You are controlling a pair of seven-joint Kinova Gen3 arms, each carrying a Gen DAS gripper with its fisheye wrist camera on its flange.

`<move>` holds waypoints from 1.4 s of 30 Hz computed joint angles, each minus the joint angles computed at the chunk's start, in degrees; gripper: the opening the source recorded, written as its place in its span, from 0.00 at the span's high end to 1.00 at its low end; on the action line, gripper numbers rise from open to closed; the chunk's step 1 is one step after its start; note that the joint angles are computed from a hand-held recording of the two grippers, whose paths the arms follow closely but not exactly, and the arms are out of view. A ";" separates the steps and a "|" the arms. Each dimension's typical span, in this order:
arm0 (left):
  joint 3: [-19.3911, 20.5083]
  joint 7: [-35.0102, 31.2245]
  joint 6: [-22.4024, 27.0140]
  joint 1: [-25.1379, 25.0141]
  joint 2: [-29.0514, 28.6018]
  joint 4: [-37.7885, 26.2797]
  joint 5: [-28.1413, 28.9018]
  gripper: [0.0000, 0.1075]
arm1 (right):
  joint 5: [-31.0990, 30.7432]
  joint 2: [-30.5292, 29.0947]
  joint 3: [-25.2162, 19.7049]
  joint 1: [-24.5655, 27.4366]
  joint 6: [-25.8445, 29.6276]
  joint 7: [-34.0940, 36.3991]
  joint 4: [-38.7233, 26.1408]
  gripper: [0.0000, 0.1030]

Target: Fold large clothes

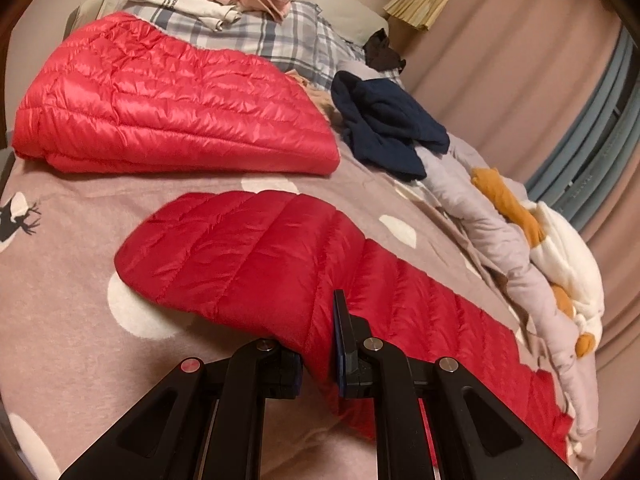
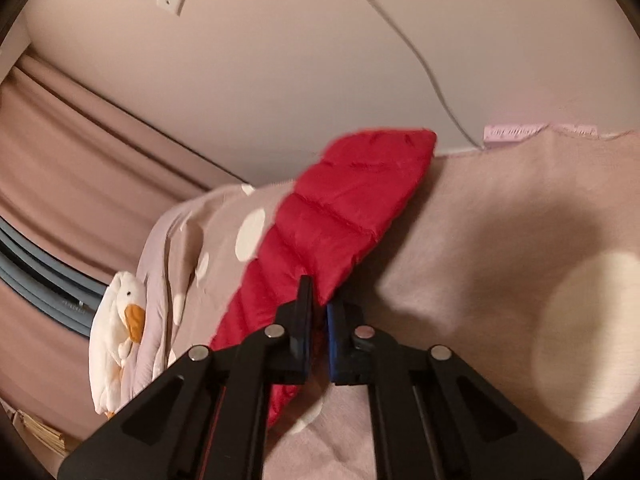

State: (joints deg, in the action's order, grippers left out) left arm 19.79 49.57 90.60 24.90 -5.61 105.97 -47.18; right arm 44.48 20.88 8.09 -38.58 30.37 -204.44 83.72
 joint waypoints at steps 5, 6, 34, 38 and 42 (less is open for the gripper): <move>1.21 0.16 1.95 1.12 -0.46 -0.46 -0.05 0.89 | -0.27 -0.53 -1.30 -0.92 7.47 3.17 -2.82 0.95; 1.58 0.92 2.15 1.35 -0.84 -0.32 0.04 0.89 | -0.22 -0.44 -2.03 -0.77 9.11 4.11 -3.51 0.95; 2.07 3.31 6.54 2.83 0.10 -1.99 1.35 0.89 | 9.89 -6.47 -4.59 6.01 -1.69 -13.43 11.84 0.62; 1.76 2.38 6.92 3.01 0.50 -2.15 1.12 0.89 | 8.91 -4.48 -4.88 5.07 2.76 -7.48 8.72 0.81; 1.41 2.20 6.38 3.05 0.20 -1.81 1.09 0.89 | 8.91 -4.00 -5.28 3.45 5.89 -3.65 4.91 0.90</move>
